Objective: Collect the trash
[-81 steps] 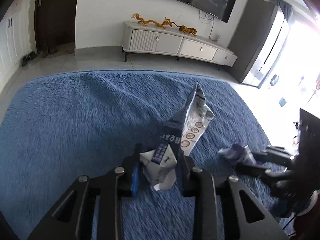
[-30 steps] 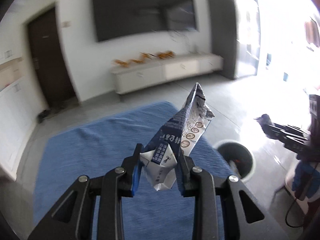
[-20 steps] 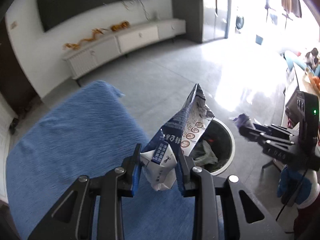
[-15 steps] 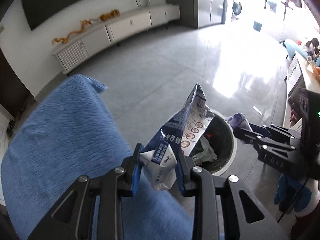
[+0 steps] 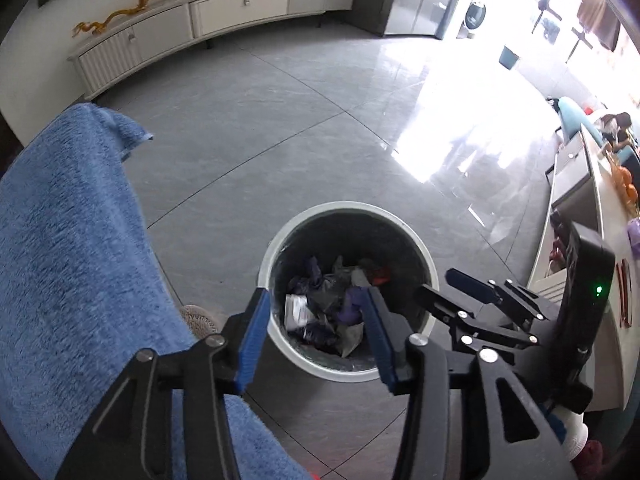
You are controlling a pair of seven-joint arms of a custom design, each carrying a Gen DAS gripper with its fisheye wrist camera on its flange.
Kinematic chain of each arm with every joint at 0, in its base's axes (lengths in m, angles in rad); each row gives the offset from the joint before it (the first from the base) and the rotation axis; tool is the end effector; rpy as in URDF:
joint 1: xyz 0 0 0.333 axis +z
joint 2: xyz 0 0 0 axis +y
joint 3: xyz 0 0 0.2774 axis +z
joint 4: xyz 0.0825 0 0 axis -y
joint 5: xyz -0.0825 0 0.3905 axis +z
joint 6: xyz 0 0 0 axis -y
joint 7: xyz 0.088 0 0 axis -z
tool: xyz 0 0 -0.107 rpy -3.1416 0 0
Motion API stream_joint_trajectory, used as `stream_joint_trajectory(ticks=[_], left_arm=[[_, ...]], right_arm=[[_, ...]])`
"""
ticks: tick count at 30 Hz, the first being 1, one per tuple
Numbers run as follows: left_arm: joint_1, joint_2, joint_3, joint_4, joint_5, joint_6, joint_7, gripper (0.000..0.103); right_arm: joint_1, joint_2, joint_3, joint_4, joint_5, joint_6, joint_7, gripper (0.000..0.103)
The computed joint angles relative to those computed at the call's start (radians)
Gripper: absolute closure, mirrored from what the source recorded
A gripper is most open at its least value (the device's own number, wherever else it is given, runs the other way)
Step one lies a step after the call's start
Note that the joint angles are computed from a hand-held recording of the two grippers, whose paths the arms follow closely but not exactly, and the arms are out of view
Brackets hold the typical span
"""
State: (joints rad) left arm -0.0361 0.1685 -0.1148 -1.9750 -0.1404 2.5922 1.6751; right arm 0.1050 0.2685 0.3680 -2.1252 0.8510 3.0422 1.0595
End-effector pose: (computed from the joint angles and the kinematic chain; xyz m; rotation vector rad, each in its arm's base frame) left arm 0.6199 -0.0894 0.3926 -1.8684 2.1635 -0.5897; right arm 0.5577 0.2152 0.3033 -1.8132 1.6142 -0.1429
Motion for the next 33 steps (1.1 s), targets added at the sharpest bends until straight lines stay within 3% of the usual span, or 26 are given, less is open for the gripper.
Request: stream_joint_trajectory(ticks=[4,11,16,23,29,33], left_arm=[[0.005,-0.073,0.012,-0.079,0.025,0.049,-0.033,0.056],[0.061,-0.273,0.027,-0.274,0.098,0.158,-0.098,0.055],[0.158,-0.449,0.01,-0.431,0.205,0.239,-0.166,0.044],[0.288,-0.698,0.022,-0.618,0.178,0.311,-0.13,0.039],[0.485,-0.868,-0.023,-0.741,0.185,0.387,-0.166,0.033],[0.563,-0.945,-0.007,-0.794,0.159,0.42,-0.153,0.032]], right_arm=[[0.0,-0.028,0.0,-0.029,0.017,0.006,-0.004,0.053],[0.057,-0.093,-0.029,-0.045,0.033,0.011,-0.02,0.05],[0.126,-0.15,-0.04,-0.033,0.094,0.023,-0.092,0.045],[0.256,-0.193,-0.054,0.025,0.142,0.046,-0.198,0.035],[0.359,-0.185,-0.066,0.072,0.007,0.091,-0.13,0.026],[0.422,-0.179,-0.092,0.074,-0.259,0.122,0.081,0.021]])
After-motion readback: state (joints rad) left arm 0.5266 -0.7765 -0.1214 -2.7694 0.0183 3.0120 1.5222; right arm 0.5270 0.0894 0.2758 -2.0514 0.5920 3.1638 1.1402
